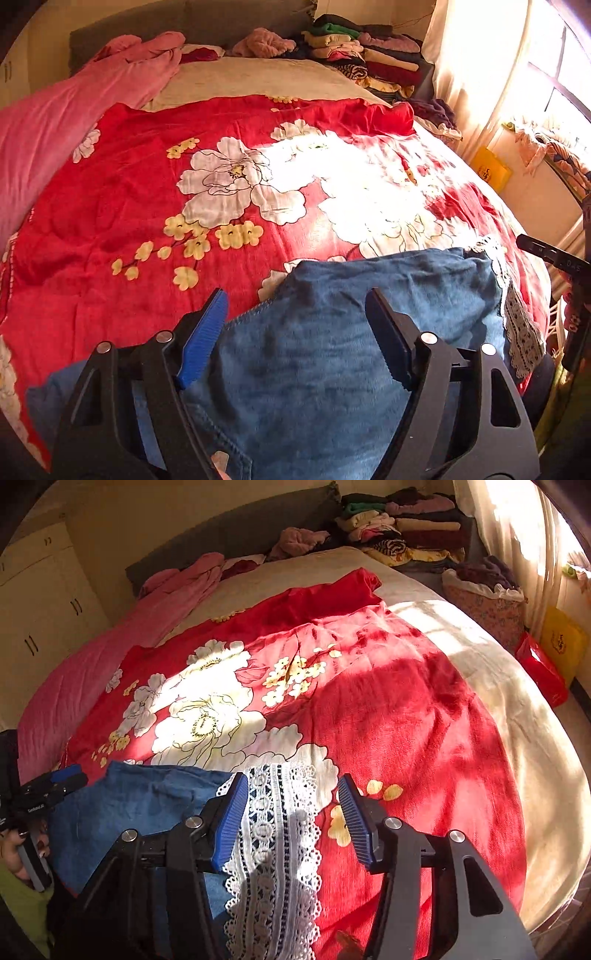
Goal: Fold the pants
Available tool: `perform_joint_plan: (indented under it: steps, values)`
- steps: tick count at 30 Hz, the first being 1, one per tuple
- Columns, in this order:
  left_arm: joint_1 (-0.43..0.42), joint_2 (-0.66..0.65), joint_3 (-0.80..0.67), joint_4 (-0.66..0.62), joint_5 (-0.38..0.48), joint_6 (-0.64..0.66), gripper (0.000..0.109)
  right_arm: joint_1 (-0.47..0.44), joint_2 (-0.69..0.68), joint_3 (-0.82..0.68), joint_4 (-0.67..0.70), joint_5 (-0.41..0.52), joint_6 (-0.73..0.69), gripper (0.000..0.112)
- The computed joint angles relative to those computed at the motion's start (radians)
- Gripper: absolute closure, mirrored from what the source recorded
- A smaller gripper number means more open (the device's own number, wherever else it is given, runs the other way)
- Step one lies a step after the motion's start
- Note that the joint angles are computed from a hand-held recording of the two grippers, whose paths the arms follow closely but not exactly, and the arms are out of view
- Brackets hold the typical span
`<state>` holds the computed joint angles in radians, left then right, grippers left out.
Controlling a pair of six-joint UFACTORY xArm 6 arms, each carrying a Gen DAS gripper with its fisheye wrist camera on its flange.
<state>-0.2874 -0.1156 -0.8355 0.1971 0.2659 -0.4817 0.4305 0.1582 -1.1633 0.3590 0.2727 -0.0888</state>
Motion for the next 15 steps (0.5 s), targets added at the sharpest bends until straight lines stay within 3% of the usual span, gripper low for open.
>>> perform_joint_plan:
  steps: [6, 9, 10, 11, 13, 15]
  values:
    - [-0.003, 0.138, -0.078, -0.258, -0.02, 0.197, 0.04, -0.012, 0.129, -0.133, 0.224, 0.097, -0.167, 0.067]
    - [-0.016, 0.17, -0.088, -0.358, -0.031, 0.273, 0.041, -0.012, 0.142, -0.141, 0.358, 0.123, -0.272, 0.078]
    - [-0.02, 0.176, -0.089, -0.386, -0.036, 0.295, 0.045, -0.01, 0.139, -0.136, 0.386, 0.123, -0.302, 0.085]
    - [-0.023, 0.18, -0.086, -0.381, -0.047, 0.288, 0.07, -0.005, 0.132, -0.124, 0.384, 0.102, -0.307, 0.087]
    - [-0.029, 0.176, -0.073, -0.412, -0.076, 0.308, 0.098, 0.004, 0.11, -0.098, 0.431, 0.062, -0.358, 0.095]
    - [-0.033, 0.155, -0.051, -0.471, -0.113, 0.343, 0.102, 0.015, 0.083, -0.073, 0.553, 0.016, -0.464, 0.097]
